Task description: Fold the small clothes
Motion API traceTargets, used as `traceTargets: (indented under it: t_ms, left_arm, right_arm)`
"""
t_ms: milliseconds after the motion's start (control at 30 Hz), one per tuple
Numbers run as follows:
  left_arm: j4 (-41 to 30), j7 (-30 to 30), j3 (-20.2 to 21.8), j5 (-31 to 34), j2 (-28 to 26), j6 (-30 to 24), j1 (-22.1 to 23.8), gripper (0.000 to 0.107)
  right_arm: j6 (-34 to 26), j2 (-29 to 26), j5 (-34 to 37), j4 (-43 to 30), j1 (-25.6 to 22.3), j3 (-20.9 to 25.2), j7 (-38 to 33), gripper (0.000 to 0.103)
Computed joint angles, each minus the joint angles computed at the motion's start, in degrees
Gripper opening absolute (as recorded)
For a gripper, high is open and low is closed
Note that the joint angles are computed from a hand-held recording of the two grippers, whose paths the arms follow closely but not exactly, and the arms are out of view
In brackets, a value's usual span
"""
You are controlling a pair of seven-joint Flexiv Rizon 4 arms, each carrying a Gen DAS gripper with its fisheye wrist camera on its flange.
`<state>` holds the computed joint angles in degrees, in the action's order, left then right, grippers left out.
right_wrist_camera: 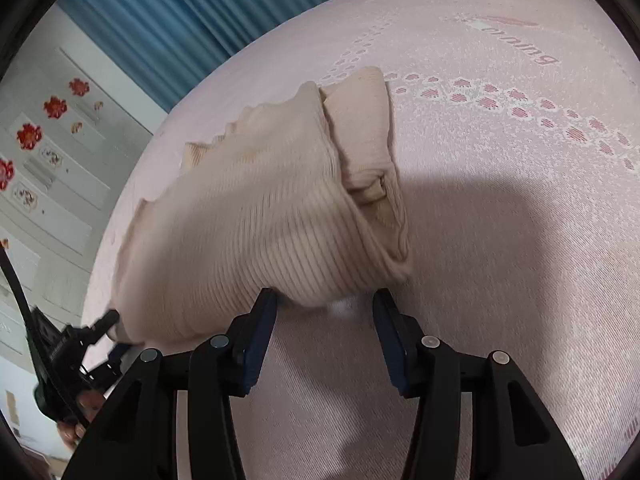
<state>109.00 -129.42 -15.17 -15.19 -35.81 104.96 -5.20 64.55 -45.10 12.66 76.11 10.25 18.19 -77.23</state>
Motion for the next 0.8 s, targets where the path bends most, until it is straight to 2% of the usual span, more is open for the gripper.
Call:
traceTargets:
  t_ms: [100,200,333,367,400,433,467,500,533,567,600,700,800]
  left_arm:
    - [0.22,0.09,0.87,0.04,0.15,0.22,-0.72,0.055]
    - [-0.79,0.93,4.27,-1.04,0.28,-1.26,-3.83,0.055]
    - [-1.38,1.54,6.67,-2.4,0.22,-1.85,-6.12,0.051]
    - [-1.5,1.52,7.89,-3.05,0.35,-2.34,-7.15,0.047]
    - [-1.68,1.27,10.05,-4.05,0.48,-3.06,-8.94,0.037]
    - [-1.71,1.0,10.88,-4.75,0.44,-3.31,-9.61,0.031]
    - [-1.25,0.79,9.85,-4.94,0.41,-2.7,-8.68,0.022]
    - [-0.59,0.38,6.95,-4.37,0.17,-1.23,-6.16,0.014]
    - [0.33,-0.2,2.51,-2.83,-0.23,0.75,-2.22,0.013]
    - [0.77,-0.64,-0.07,-1.71,-0.56,1.77,0.12,0.011]
    - [0.81,-0.6,-0.77,-0.99,-0.64,1.98,0.86,0.011]
    - [-0.06,-0.17,4.03,-1.94,0.26,0.89,-3.52,0.01]
    - [-0.65,0.82,10.86,-4.21,1.53,-0.25,-10.22,0.01]
  right_arm:
    - [-1.75,-1.59,2.07,-2.98,-1.32,1.52,0.39,0.05]
    - [-3.78,-3.86,4.31,-7.23,-1.85,2.1,1.73,0.05]
    - [-3.39,-5.09,2.49,-9.24,0.99,-1.2,3.91,0.048]
    - [-2.99,-4.87,1.32,-8.73,1.99,-2.42,4.79,0.042]
    - [-2.47,-4.67,-0.75,-8.14,3.61,-4.44,6.1,0.037]
    - [-1.76,-4.5,-2.34,-7.41,4.36,-5.22,6.62,0.026]
    - [-1.03,-4.79,-2.67,-7.41,3.99,-4.14,5.13,0.013]
    - [-0.48,-4.92,-2.85,-7.33,3.99,-3.82,5.4,0.012]
    - [0.54,-4.78,-2.92,-6.8,4.1,-3.86,6.09,0.011]
    - [1.38,-4.67,-2.91,-6.38,3.91,-3.5,6.31,0.01]
    - [2.05,-4.47,-3.17,-5.88,3.89,-3.56,6.76,0.009]
    - [4.82,-3.01,-3.78,-3.2,3.85,-3.61,8.32,0.009]
    - [6.32,-1.15,-4.62,-0.3,2.92,-2.66,7.74,0.008]
